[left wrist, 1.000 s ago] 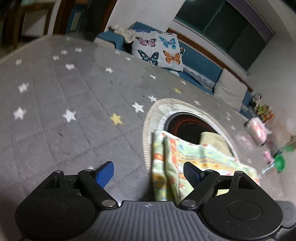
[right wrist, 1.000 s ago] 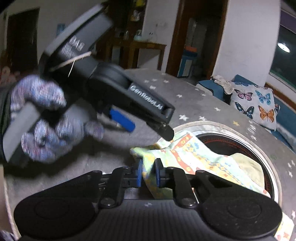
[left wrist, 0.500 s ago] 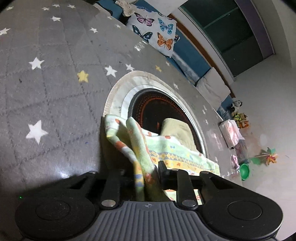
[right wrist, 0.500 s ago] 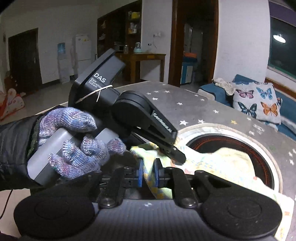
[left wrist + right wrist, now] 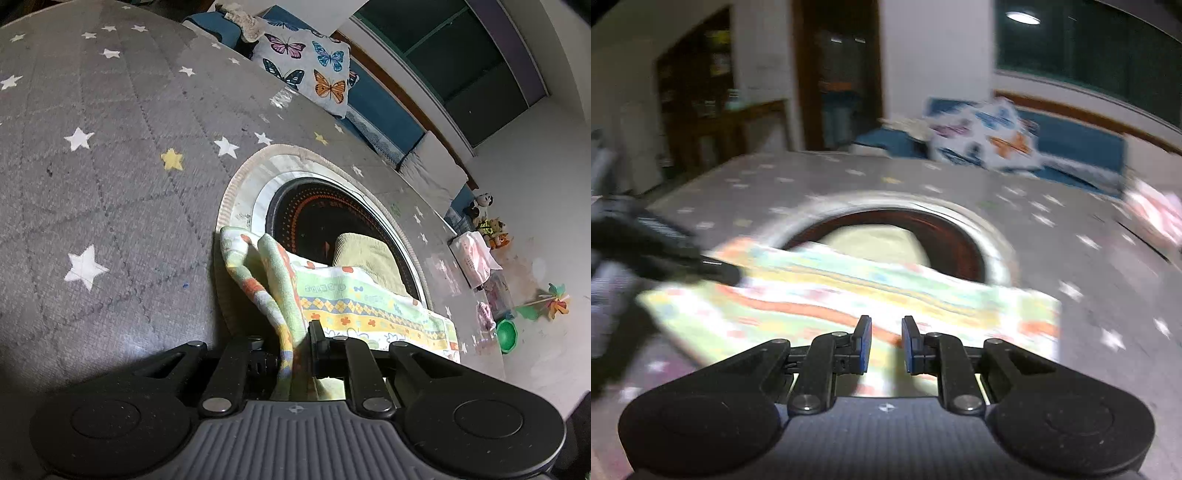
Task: Fold clothes
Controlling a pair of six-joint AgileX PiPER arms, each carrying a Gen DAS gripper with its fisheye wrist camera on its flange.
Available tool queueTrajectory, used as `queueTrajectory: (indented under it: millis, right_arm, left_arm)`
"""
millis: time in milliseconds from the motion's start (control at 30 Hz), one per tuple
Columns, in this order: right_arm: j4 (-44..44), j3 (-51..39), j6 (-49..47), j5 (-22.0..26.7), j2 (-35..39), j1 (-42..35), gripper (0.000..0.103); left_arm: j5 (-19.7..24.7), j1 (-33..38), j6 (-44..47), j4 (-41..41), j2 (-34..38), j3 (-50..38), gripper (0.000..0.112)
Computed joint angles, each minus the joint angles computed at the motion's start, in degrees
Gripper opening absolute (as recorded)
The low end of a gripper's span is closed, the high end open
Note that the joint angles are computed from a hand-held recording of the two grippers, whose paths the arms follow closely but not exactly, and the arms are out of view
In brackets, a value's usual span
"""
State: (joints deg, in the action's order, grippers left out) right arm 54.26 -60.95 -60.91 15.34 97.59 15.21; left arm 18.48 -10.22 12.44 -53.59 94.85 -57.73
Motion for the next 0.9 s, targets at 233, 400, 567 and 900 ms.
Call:
queueTrajectory:
  millis: [233,400,567,900]
  right_arm:
    - [4.51,0.19,-3.24,-2.31,2.16,-5.27,0.023]
    - [2.71,-0.74,1.33,-7.32,3.81,-5.69,0.044]
    - [10.50,-1.63,-2.41,-2.90,5.07,-9.37,0.050]
    - [10.58,-2.14,-3.33,-3.38,5.44,-5.96,0.010]
  left_arm:
    - [-1.35,-1.32,-5.13,6.53,-0.38,-0.17,0.014]
    - [-2.38,-2.79,-11.87,14.93,-0.52,-0.69,0.014]
    - [-3.00,-3.73,-16.31,20.49,-0.48,-1.00,0.014]
    - [-2.66,-6.38,-32.74,39.23,-0.31,-2.75,0.014]
